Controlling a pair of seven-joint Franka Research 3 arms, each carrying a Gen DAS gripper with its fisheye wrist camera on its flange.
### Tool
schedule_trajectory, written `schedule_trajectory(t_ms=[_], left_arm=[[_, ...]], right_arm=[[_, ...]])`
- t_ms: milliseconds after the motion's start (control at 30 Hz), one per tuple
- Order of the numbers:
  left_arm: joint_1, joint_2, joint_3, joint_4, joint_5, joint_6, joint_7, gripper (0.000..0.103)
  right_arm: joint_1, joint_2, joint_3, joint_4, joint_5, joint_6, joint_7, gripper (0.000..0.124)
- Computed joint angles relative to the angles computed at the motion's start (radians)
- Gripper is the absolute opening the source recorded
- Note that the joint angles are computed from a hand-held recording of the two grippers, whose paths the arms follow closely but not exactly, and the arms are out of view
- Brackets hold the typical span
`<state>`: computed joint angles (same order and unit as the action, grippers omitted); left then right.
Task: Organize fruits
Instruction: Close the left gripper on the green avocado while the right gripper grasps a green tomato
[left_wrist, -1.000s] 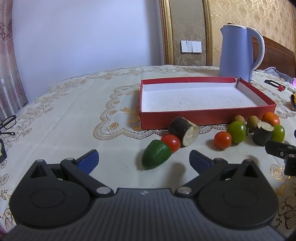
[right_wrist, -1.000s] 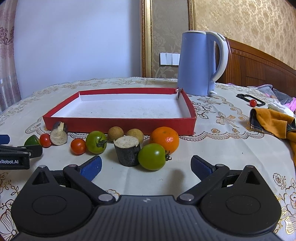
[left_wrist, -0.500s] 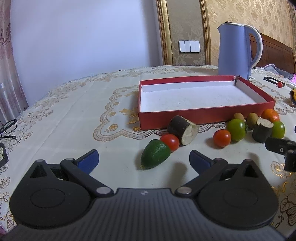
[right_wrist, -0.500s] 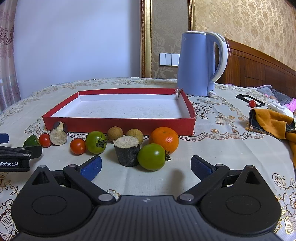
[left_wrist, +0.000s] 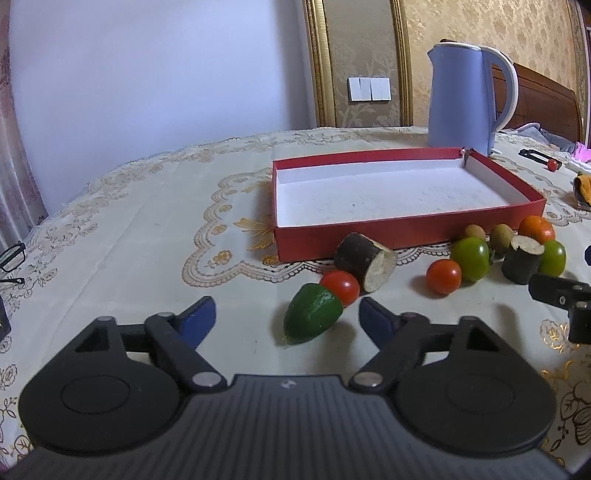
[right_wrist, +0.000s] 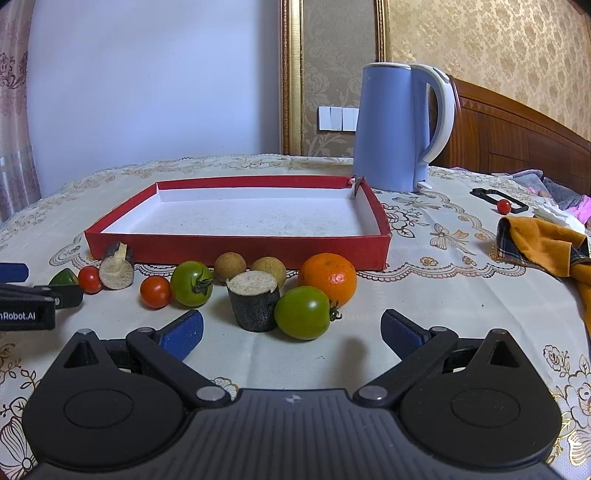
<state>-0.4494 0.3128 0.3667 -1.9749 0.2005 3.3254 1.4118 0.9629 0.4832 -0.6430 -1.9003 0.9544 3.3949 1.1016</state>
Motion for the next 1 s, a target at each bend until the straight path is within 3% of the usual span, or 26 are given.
schedule_trajectory(t_ms=[167,300,433,533,600,667,767,833,900,1000], left_arm=[[0.186,-0.005,-0.197,0.021,0.062,-0.048,0.000,0.052],[0.335,-0.005,-0.356,0.018,0.111,-0.032,-0.012,0.033],[0.291,-0.009,-0.308,0.012,0.133,-0.030,-0.025,0.032],[0.380,-0.016,-0.396,0.001,0.150,-0.013,-0.027,0.032],[0.391,-0.023,-0.403,-0.008,0.152,-0.008,-0.031,0.032],[0.340,-0.030,-0.348,-0.014,0.140,0.002,-0.036,0.032],[0.335,-0.043,-0.340,-0.025,0.135,0.011,-0.036,0.032],[0.352,-0.052,-0.357,-0.032,0.137,0.017,-0.034,0.032],[0.375,-0.057,-0.382,-0.035,0.144,0.015,-0.031,0.032],[0.366,-0.060,-0.375,-0.039,0.142,0.018,-0.023,0.032]], right_arm=[[-0.001,0.000,0.002,0.002,0.009,0.000,-0.007,0.103],[0.014,0.006,-0.014,0.001,0.006,0.001,-0.007,0.103],[-0.082,-0.027,0.110,-0.015,-0.052,0.078,-0.039,0.103],[-0.245,-0.086,0.290,-0.067,-0.206,0.136,-0.006,0.103],[-0.314,-0.110,0.361,-0.094,-0.267,0.157,-0.005,0.103],[-0.315,-0.119,0.364,-0.097,-0.241,0.157,-0.059,0.102],[-0.387,-0.150,0.426,-0.111,-0.273,0.120,-0.079,0.102],[-0.438,-0.161,0.467,-0.112,-0.277,0.090,-0.084,0.102],[-0.440,-0.155,0.466,-0.101,-0.239,0.080,-0.116,0.100],[-0.439,-0.147,0.457,-0.078,-0.196,0.053,-0.158,0.079]])
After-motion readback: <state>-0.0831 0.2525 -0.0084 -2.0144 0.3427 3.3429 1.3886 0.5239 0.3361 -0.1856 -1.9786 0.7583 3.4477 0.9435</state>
